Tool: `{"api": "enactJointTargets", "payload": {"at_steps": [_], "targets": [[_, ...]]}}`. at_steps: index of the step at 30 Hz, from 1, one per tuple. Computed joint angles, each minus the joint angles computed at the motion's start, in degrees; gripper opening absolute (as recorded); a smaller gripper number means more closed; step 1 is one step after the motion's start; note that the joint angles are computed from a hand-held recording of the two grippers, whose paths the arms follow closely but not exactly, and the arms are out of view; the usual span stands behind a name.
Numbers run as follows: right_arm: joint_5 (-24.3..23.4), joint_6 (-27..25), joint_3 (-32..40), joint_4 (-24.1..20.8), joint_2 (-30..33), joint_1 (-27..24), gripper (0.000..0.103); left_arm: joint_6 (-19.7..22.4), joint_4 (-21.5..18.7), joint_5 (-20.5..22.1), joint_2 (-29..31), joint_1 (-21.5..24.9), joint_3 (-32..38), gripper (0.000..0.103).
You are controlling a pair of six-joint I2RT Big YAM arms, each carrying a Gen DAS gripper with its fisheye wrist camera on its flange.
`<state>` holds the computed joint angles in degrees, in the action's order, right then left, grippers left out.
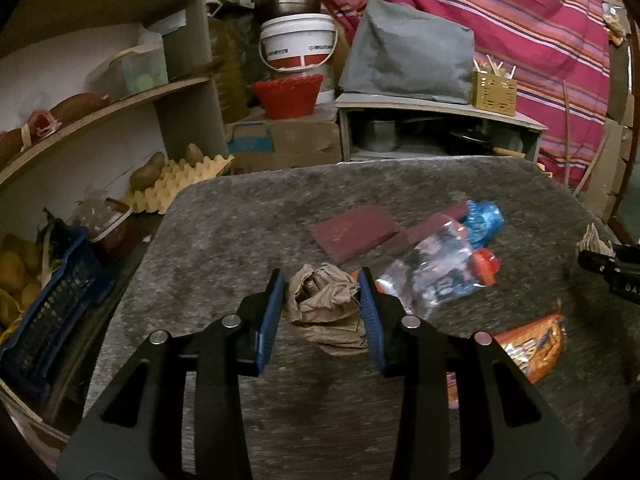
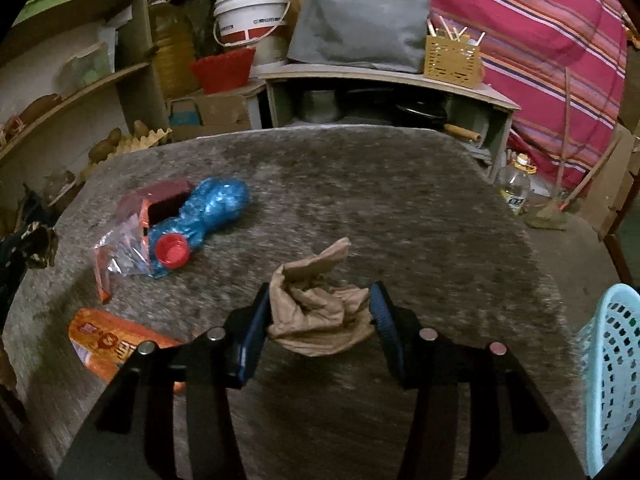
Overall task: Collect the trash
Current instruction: 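Carry both brown papers in the two tools over the light-blue basket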
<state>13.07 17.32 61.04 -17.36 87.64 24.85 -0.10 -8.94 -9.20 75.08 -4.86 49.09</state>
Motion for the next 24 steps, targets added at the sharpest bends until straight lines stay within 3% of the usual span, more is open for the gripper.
{"api": "enactJointTargets", "payload": {"at_steps": [24], "targets": [[-2.1,-2.8,-8.0,0.4,-9.0,-8.7,0.05,-3.1,0.4,-3.7,2.2,-9.1,2.6,0.036]]}}
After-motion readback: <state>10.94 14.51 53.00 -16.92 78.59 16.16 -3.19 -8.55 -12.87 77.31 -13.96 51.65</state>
